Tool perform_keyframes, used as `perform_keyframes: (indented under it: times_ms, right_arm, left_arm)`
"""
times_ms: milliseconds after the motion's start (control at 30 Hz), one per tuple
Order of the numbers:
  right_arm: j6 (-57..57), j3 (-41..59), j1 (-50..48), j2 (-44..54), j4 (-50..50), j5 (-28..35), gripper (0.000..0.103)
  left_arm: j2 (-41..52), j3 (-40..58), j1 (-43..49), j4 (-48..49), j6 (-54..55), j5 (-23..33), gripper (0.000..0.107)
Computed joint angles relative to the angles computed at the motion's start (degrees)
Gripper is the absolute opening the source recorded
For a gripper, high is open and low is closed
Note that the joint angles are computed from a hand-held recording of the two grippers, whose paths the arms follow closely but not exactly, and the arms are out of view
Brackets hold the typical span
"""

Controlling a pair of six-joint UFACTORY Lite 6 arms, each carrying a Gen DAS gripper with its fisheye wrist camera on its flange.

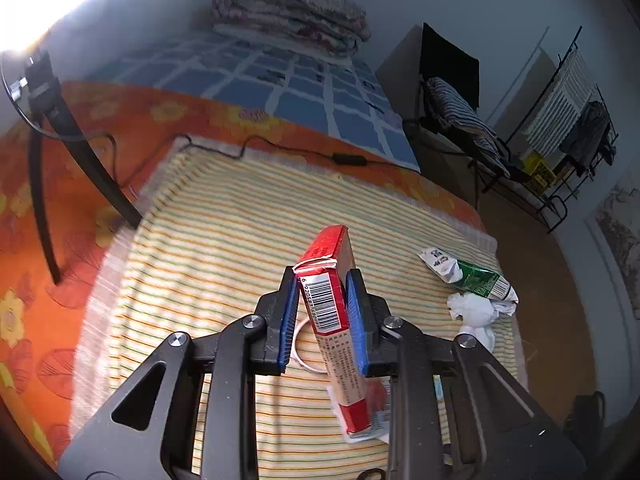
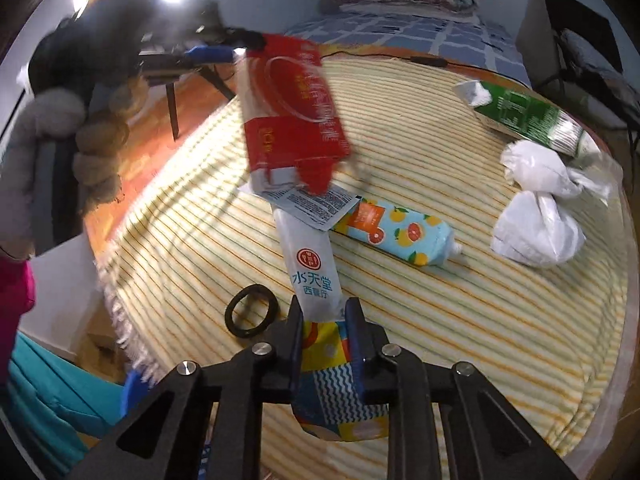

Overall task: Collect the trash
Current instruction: 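Carry red box and white carton to the blue basket and release both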

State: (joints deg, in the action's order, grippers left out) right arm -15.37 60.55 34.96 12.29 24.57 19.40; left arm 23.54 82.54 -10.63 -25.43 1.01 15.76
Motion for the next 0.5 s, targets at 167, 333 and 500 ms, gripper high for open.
perform_keyframes:
  times_ms: [167,333,500]
  right_arm:
    - [-11.92,-4.07,-3.71,-5.26,15.23,3.59,0.018]
    - [-19.86,-9.63,-7.07,-11.98,26.65,7.09,0.018]
    - [-20.49,-13.74,-8.25,-18.28,28.5,7.76,0.017]
  left_arm:
    - [-2.89,-1.29,-0.98,12.73,-10.15,-0.48,0.021]
    - [-6.22,-4.01,-1.56,16.86,-13.39,-0.94,0.02]
    - [-10.55,-7.03,-2.21,22.8,-18.32,-0.77,0.019]
